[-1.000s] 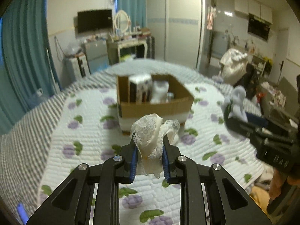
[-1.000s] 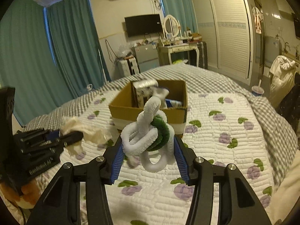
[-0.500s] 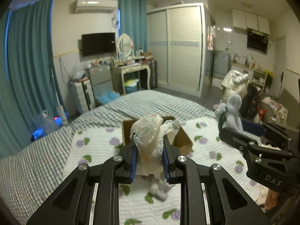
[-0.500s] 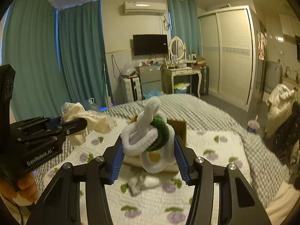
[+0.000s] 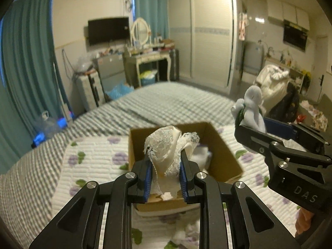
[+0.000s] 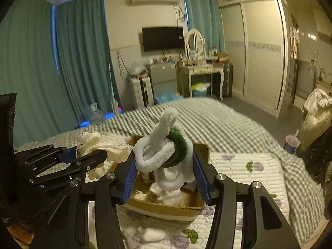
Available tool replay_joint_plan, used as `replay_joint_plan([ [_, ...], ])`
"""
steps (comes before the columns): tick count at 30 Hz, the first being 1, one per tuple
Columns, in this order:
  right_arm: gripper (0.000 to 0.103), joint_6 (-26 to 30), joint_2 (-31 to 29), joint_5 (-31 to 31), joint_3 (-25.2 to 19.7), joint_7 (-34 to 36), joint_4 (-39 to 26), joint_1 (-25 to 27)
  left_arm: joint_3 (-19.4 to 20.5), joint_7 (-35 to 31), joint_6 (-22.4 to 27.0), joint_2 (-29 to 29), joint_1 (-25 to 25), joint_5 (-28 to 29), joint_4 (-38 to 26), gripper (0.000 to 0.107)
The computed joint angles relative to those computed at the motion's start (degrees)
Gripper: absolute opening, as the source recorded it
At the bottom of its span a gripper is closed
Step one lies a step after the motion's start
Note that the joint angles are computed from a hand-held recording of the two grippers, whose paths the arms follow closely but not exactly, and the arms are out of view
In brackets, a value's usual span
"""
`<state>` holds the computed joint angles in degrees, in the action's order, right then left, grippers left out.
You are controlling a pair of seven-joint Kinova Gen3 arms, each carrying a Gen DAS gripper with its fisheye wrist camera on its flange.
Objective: Organize soft objects
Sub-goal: 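Lower the lace cloth and fuzzy toy into the box and open both grippers, then grasp a cotton pad with the right gripper while the left grasps a white cotton item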
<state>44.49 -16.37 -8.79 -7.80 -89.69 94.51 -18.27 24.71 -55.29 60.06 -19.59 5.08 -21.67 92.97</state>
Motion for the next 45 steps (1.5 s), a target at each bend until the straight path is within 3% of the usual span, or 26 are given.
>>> replay_joint_plan([
  [7, 0.05, -1.6, 8.0, -1.5, 1.7, 2.2, 2.4, 0.4, -2.6, 0.3, -3.4, 4.7, 2.0, 0.6, 3.9, 0.021],
  [15, 0.051, -4.1, 10.5, -4.3, 2.2, 4.7, 3.9, 1.1, -4.7, 1.8, -3.3, 7.1, 5.6, -1.5, 4.7, 0.021],
  [19, 0.066, -4.7, 9.8, -4.1, 1.6, 3.2, 3.7, 1.7, -4.6, 2.3, -1.7, 7.0, 6.5, -2.3, 3.6, 0.026],
  [20, 0.068, -4.5, 9.4, -2.6, 0.7, 1.3, 3.3, 2.0, -4.8, 2.2, -0.9, 7.3, 6.6, -2.4, 3.0, 0.029],
  [22, 0.074, -4.2, 8.2, -1.8, 0.8, -0.1, 2.8, 1.8, -4.8, 2.5, 0.8, 7.4, 6.9, -2.7, 1.8, 0.05],
  [23, 0.077, -3.6, 7.5, -2.2, 1.1, -0.1, 2.4, 1.8, -4.7, 3.0, 1.1, 6.8, 7.0, -3.0, 1.6, 0.068],
  [24, 0.079, -3.2, 6.9, -2.3, 1.4, -0.2, 2.0, 1.7, -4.1, 4.1, 1.2, 5.9, 6.9, -3.9, 1.7, 0.077],
  [26, 0.081, -2.0, 5.1, -1.7, 1.4, -0.7, 1.0, 1.9, -2.9, 5.2, 2.0, 4.0, 6.6, -4.9, 0.8, 0.079],
  [34, 0.091, 6.1, -4.8, -0.6, 2.1, -1.5, -4.9, 2.6, 6.4, 4.9, 13.6, -2.0, 1.6, -8.4, -9.9, 0.079],
  [39, 0.103, 12.2, -11.1, -0.1, 2.5, -1.3, -9.0, 3.1, 10.6, 3.3, 18.5, -8.4, -3.8, -8.1, -15.3, 0.095],
  [45, 0.103, 16.7, -17.4, 0.8, 1.4, -1.2, -8.3, 4.3, 9.0, 1.3, 19.6, -15.7, -6.8, -3.8, -14.7, 0.096],
])
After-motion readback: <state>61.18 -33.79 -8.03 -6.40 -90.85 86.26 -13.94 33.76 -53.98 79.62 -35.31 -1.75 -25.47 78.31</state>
